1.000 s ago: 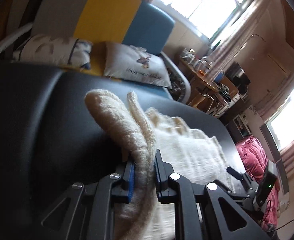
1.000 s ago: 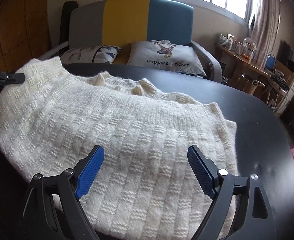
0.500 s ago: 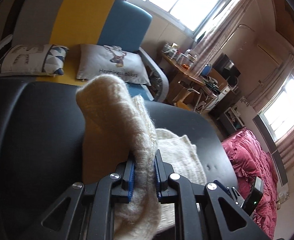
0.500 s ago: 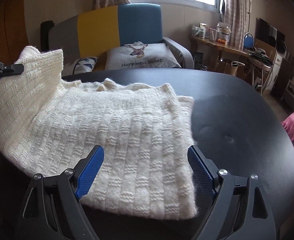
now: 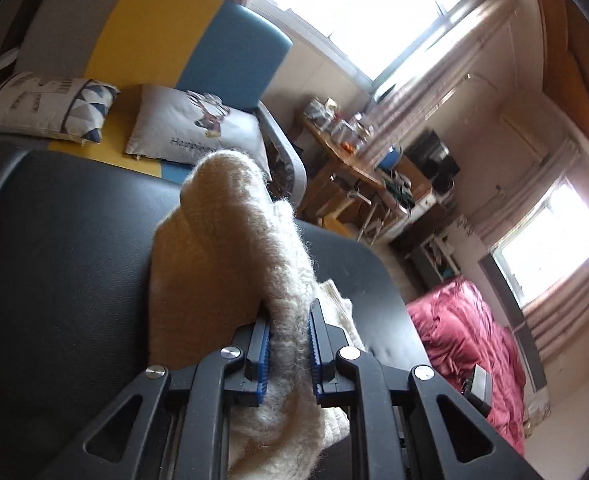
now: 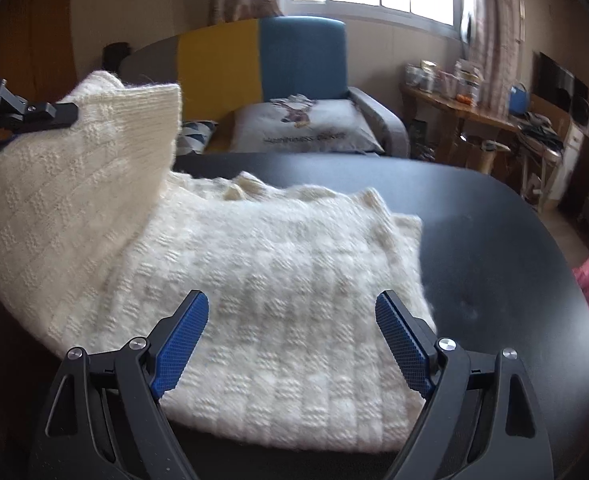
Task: Fold clothes
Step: 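Lift the gripped sweater edge up with the left gripper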
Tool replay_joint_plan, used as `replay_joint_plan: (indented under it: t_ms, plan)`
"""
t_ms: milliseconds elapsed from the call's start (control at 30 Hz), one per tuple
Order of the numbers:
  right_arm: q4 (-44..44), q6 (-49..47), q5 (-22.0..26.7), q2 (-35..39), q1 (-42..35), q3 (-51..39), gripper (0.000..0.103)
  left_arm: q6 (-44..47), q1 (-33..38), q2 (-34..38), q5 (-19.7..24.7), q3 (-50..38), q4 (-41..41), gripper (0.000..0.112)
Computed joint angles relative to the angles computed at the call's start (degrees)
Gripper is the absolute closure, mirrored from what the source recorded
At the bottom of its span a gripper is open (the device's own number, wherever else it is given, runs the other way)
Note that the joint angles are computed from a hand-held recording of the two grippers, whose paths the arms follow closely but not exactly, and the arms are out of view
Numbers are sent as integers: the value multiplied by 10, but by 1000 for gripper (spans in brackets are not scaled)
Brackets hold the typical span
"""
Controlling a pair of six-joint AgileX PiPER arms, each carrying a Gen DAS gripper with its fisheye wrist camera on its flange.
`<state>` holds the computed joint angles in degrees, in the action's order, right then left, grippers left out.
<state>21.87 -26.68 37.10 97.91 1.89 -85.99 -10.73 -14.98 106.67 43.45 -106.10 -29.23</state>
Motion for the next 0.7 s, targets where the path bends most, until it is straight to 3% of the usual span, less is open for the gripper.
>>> replay_joint_plan:
  t_ms: [133,300,400,567,700]
  plan:
    - [29,-45,29,27,19,-42,15,24,33,-45,-34,83,-23,97]
    - [-29,6,18,41,56,-54,15,68,85,-91,-57,173,-66,97]
    - [-22,5,17,50,64,-72,15,112,117,-103,-64,213,-115,97]
    - [-15,-15,71,117,93,-176,15,166,128,-113,-82,250,-148,97]
    - [-45,22,156,199,128,-272,15,204,149,-115,-87,278,-198,97]
